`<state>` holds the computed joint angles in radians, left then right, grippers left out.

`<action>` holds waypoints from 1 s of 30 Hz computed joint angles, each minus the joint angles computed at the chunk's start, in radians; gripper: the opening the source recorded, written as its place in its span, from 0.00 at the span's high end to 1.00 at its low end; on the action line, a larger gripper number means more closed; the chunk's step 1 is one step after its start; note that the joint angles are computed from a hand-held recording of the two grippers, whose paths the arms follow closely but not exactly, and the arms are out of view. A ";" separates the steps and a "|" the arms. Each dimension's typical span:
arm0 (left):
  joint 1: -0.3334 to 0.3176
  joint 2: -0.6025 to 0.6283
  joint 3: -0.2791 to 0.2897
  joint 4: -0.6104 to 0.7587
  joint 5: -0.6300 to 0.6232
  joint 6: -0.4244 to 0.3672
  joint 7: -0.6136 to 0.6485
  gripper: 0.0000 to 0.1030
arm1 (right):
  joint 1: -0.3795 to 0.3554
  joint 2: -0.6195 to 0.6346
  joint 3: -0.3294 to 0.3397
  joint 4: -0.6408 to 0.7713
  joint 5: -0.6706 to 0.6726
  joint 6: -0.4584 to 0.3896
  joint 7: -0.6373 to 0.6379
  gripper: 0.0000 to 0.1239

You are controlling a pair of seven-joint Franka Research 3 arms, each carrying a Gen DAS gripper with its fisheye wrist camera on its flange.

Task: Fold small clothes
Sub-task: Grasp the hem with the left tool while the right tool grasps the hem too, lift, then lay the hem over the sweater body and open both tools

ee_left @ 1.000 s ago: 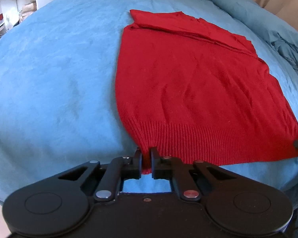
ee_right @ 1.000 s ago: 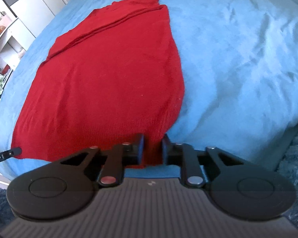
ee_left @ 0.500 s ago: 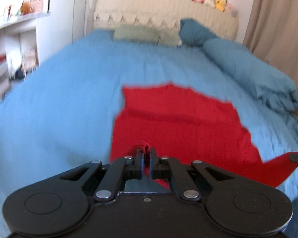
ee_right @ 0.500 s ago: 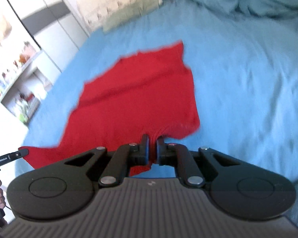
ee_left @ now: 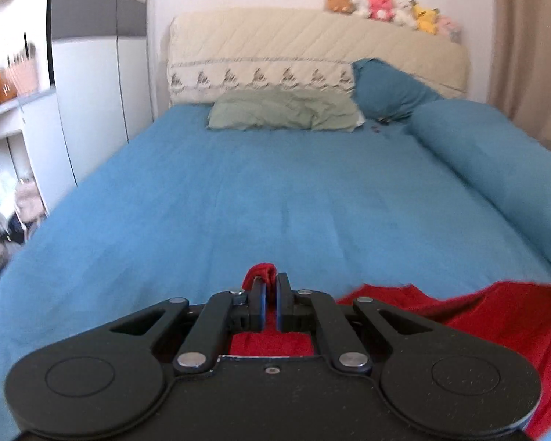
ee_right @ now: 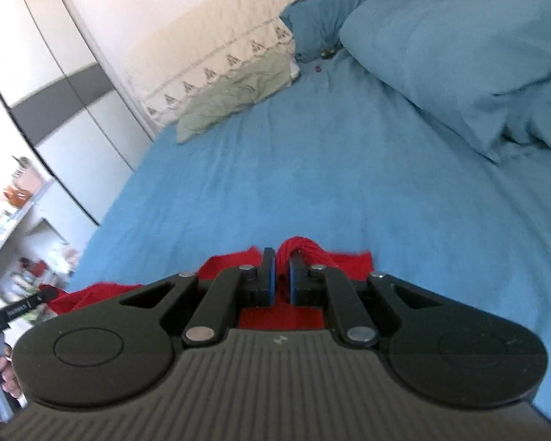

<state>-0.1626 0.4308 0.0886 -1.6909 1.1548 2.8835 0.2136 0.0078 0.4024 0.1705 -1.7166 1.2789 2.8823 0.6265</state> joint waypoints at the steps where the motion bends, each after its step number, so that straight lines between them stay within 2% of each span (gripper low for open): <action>1: 0.016 0.068 -0.014 0.068 -0.049 -0.018 0.031 0.96 | 0.036 0.075 -0.030 0.078 -0.089 0.010 0.082 0.82; 3: 0.023 0.164 -0.013 0.158 -0.121 -0.038 0.069 0.96 | 0.085 0.212 -0.076 0.221 -0.244 0.009 0.224 0.82; 5: 0.029 0.254 -0.013 0.239 -0.191 -0.060 0.124 0.96 | 0.113 0.338 -0.109 0.351 -0.341 -0.005 0.326 0.82; 8: 0.014 0.333 0.018 0.307 -0.243 -0.058 0.155 0.96 | 0.124 0.460 -0.115 0.464 -0.420 0.003 0.403 0.82; 10: 0.003 0.371 0.047 0.335 -0.268 -0.041 0.160 0.95 | 0.143 0.540 -0.142 0.549 -0.479 0.008 0.477 0.82; 13: 0.003 0.412 0.057 0.375 -0.328 -0.043 0.192 0.95 | 0.149 0.637 -0.151 0.665 -0.533 0.000 0.575 0.82; 15: -0.013 0.437 0.067 0.416 -0.364 -0.090 0.206 0.84 | 0.155 0.676 -0.153 0.707 -0.574 0.017 0.600 0.81; 16: -0.019 0.438 0.076 0.415 -0.370 -0.101 0.203 0.70 | 0.169 0.687 -0.169 0.712 -0.592 0.040 0.614 0.79; 17: -0.042 0.436 0.101 0.414 -0.363 -0.131 0.185 0.47 | 0.189 0.699 -0.197 0.723 -0.591 0.055 0.625 0.71; 18: -0.071 0.430 0.138 0.403 -0.332 -0.141 0.145 0.37 | 0.186 0.707 -0.192 0.726 -0.660 0.074 0.680 0.52; 19: -0.113 0.408 0.187 0.367 -0.274 -0.139 0.083 0.25 | 0.208 0.694 -0.221 0.695 -0.661 0.110 0.697 0.40; 20: -0.141 0.384 0.218 0.334 -0.219 -0.134 0.028 0.21 | 0.215 0.660 -0.217 0.629 -0.669 0.170 0.683 0.22; 21: -0.179 0.344 0.257 0.275 -0.141 -0.113 -0.046 0.18 | 0.196 0.631 -0.178 0.561 -0.746 0.263 0.703 0.19; 22: -0.201 0.308 0.276 0.226 -0.080 -0.090 -0.097 0.13 | 0.153 0.616 -0.104 0.521 -0.795 0.342 0.667 0.19; 23: -0.228 0.270 0.298 0.173 -0.011 -0.064 -0.160 0.09 | 0.104 0.584 -0.017 0.461 -0.788 0.405 0.561 0.19; 24: -0.248 0.239 0.312 0.129 0.053 -0.036 -0.213 0.08 | 0.041 0.552 0.071 0.389 -0.842 0.453 0.524 0.19; 25: -0.264 0.206 0.323 0.082 0.119 0.002 -0.270 0.07 | 0.003 0.526 0.131 0.334 -0.826 0.489 0.449 0.18; 27: -0.250 0.170 0.292 0.023 0.159 0.057 -0.293 0.07 | -0.142 0.482 0.297 0.182 -0.951 0.550 0.434 0.17; 28: -0.216 0.175 0.248 0.025 0.120 0.068 -0.245 0.07 | -0.183 0.471 0.342 0.137 -0.985 0.554 0.428 0.17; 30: -0.173 0.161 0.176 -0.018 0.068 0.055 -0.189 0.07 | -0.200 0.428 0.345 0.045 -1.019 0.552 0.437 0.17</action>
